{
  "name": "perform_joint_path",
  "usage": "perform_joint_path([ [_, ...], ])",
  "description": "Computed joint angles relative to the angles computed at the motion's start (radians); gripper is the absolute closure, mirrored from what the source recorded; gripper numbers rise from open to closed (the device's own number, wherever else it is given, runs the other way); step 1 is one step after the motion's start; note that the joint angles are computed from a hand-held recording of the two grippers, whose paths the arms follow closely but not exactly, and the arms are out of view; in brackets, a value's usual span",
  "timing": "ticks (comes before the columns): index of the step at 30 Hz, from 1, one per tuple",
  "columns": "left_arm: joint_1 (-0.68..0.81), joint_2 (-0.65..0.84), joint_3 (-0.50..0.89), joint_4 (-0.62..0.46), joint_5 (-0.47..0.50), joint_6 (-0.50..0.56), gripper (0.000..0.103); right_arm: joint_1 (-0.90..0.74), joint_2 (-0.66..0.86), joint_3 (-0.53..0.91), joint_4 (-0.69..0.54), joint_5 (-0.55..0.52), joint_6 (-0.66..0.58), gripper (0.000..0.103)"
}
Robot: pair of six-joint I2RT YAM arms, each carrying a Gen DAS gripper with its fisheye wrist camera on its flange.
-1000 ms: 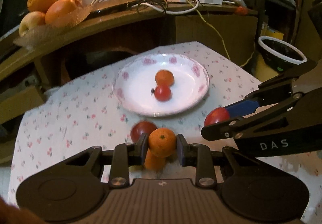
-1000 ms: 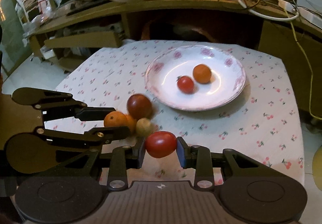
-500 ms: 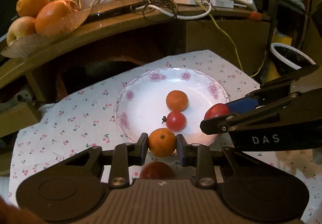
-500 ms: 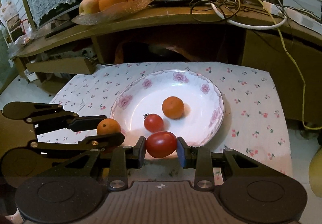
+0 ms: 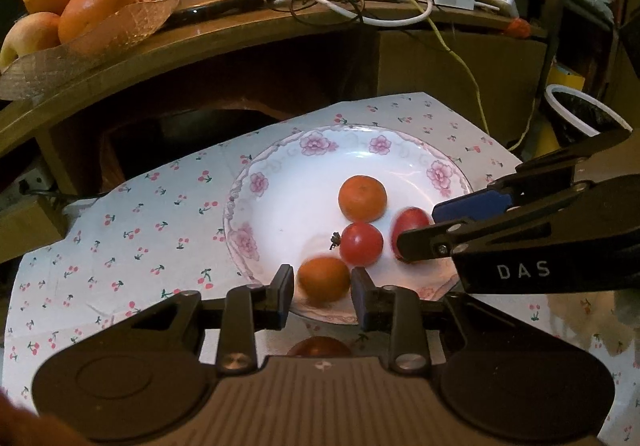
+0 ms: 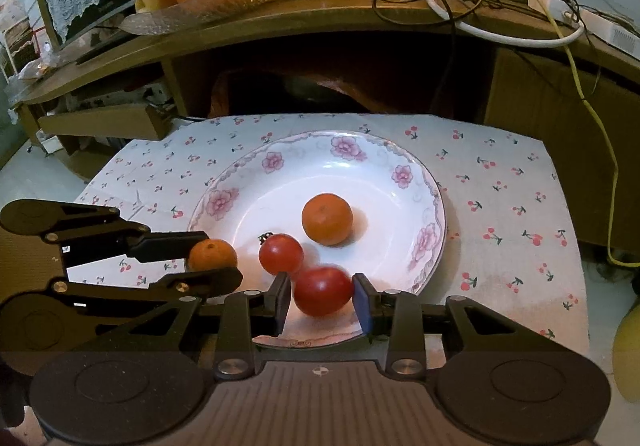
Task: Organize fruits
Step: 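Carry the tangerine and tomato in both tools over the white plate, then open both tools to release the tangerine and tomato onto the plate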
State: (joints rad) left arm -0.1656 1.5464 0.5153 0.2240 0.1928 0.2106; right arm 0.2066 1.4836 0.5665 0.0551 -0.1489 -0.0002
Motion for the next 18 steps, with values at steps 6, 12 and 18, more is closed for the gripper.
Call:
perform_joint_path([
  [6, 0.021, -0.042, -0.002, -0.03, 0.008, -0.002, 0.065, -0.012, -0.018, -0.005, 0.004, -0.004, 0.001, 0.068],
  [12, 0.07, -0.11, -0.022, -0.08, 0.04, 0.012, 0.063, -0.04, -0.064, -0.021, -0.028, -0.023, 0.001, 0.068],
  [18, 0.092, -0.203, -0.054, -0.155, 0.065, 0.034, 0.063, -0.041, -0.135, -0.061, -0.068, -0.063, -0.014, 0.067],
])
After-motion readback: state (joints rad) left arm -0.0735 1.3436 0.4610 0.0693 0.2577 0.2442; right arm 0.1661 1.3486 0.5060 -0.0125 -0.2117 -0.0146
